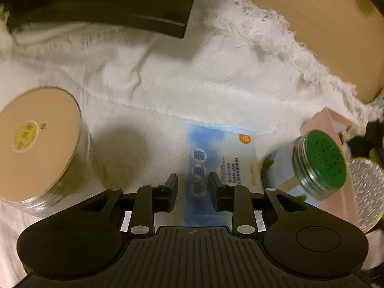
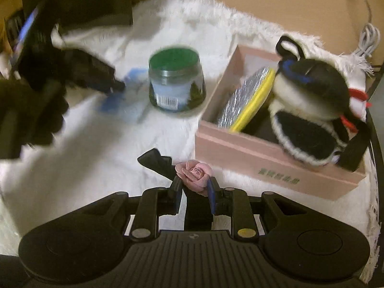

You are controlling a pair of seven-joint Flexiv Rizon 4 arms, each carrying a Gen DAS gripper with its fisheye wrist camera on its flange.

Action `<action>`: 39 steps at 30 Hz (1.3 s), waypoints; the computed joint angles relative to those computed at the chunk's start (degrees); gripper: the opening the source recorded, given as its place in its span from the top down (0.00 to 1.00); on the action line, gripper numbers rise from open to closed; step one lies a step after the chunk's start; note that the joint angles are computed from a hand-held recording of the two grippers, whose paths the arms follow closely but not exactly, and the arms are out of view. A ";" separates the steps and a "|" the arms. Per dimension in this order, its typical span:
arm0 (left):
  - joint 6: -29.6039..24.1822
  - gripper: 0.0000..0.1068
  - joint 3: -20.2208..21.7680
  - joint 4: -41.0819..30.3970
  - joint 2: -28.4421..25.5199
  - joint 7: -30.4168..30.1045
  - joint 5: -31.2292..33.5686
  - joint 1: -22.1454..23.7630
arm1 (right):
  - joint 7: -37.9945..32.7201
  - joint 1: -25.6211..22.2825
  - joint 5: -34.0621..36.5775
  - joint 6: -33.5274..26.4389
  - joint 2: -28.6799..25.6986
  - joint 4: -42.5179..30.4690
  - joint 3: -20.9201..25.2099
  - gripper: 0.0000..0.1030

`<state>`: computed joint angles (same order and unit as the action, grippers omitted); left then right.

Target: Organize soft objects

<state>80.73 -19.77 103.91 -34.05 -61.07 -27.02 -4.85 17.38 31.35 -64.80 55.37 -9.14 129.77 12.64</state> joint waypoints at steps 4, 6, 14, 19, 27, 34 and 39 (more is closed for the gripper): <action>-5.80 0.61 -4.06 -1.03 -0.79 1.80 -5.14 3.23 | 2.57 -0.33 -5.31 1.60 -1.32 0.48 -1.20 0.48; -5.42 0.61 -3.78 -0.92 -0.78 2.82 -6.20 2.72 | 7.80 -1.62 -10.59 5.01 -1.21 1.79 -2.35 0.27; -11.02 0.78 -2.31 -0.24 1.26 3.58 -11.24 2.41 | 16.06 -4.17 -21.62 6.06 -2.53 2.99 -2.29 0.16; -10.79 0.80 -5.68 3.34 4.26 10.44 -22.20 4.37 | 16.02 -3.61 -22.79 3.95 -3.73 2.33 -1.66 0.10; -18.32 0.81 -11.90 4.95 6.78 27.28 -44.74 7.98 | 17.41 -3.07 -23.96 2.67 -4.02 2.67 -1.23 0.05; -12.81 0.72 -5.43 2.98 5.54 25.78 -40.98 -0.64 | 17.93 -2.42 -22.83 1.48 -3.72 3.23 -0.76 0.00; -6.47 0.73 5.60 2.18 4.45 13.00 -22.28 -9.05 | 19.22 -2.35 -23.69 0.91 -3.22 4.11 -0.76 0.00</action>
